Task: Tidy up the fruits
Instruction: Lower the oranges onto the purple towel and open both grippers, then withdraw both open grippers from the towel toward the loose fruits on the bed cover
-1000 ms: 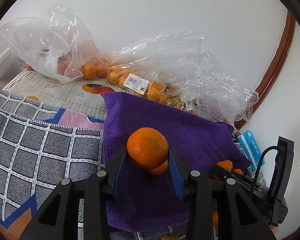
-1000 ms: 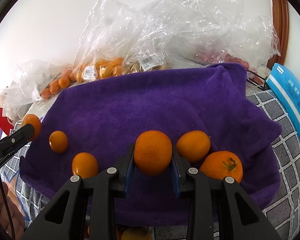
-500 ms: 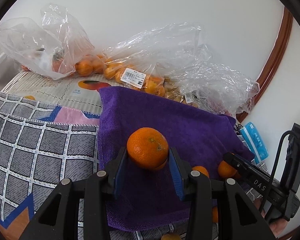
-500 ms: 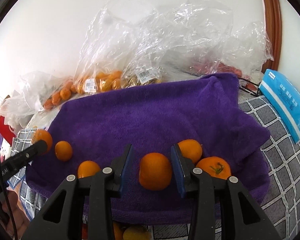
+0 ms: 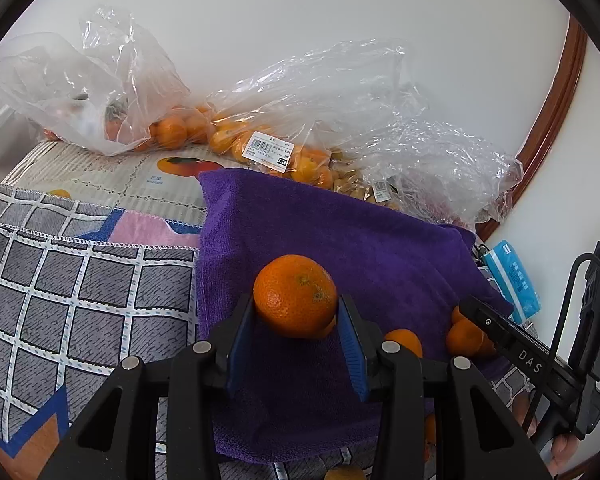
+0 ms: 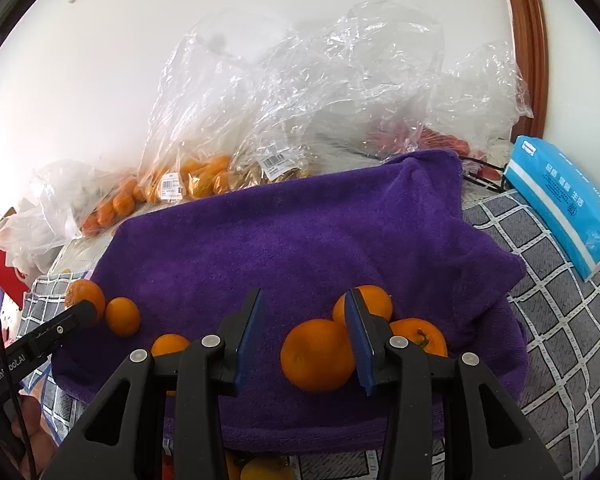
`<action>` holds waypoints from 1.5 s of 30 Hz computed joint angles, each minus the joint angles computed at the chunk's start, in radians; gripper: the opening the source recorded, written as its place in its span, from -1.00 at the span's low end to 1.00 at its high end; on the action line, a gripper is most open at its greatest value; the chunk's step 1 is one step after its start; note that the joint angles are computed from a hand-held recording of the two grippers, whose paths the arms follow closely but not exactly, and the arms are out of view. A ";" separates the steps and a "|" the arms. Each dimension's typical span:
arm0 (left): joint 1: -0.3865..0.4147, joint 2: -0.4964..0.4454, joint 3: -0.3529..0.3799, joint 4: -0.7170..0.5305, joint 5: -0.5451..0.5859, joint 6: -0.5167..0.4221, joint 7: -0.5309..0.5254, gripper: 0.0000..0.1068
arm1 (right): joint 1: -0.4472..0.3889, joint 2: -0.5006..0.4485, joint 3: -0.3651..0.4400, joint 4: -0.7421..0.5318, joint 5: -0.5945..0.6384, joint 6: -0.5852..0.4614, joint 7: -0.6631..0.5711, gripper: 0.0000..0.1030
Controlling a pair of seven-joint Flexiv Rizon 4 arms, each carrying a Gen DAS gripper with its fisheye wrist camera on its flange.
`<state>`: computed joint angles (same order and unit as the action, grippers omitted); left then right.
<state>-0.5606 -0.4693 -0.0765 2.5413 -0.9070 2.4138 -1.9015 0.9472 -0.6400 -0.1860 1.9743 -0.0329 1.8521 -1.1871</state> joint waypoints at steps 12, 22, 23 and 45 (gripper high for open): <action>-0.020 -0.005 0.000 0.009 -0.003 0.088 -0.012 -0.13 | -0.033 0.003 0.033 -0.004 0.044 0.036 -0.003 -0.14; -0.032 -0.006 -0.025 -0.003 -0.062 0.113 0.040 -0.10 | 0.089 -0.011 -0.084 0.006 0.136 0.072 -0.048 -0.06; -0.032 -0.007 -0.026 -0.002 -0.061 0.119 0.035 -0.10 | 0.089 -0.010 -0.084 0.006 0.140 0.072 -0.051 -0.06; -0.071 -0.020 -0.070 -0.019 -0.247 0.198 0.078 -0.10 | 0.048 0.020 -0.030 0.006 0.208 0.091 -0.076 -0.06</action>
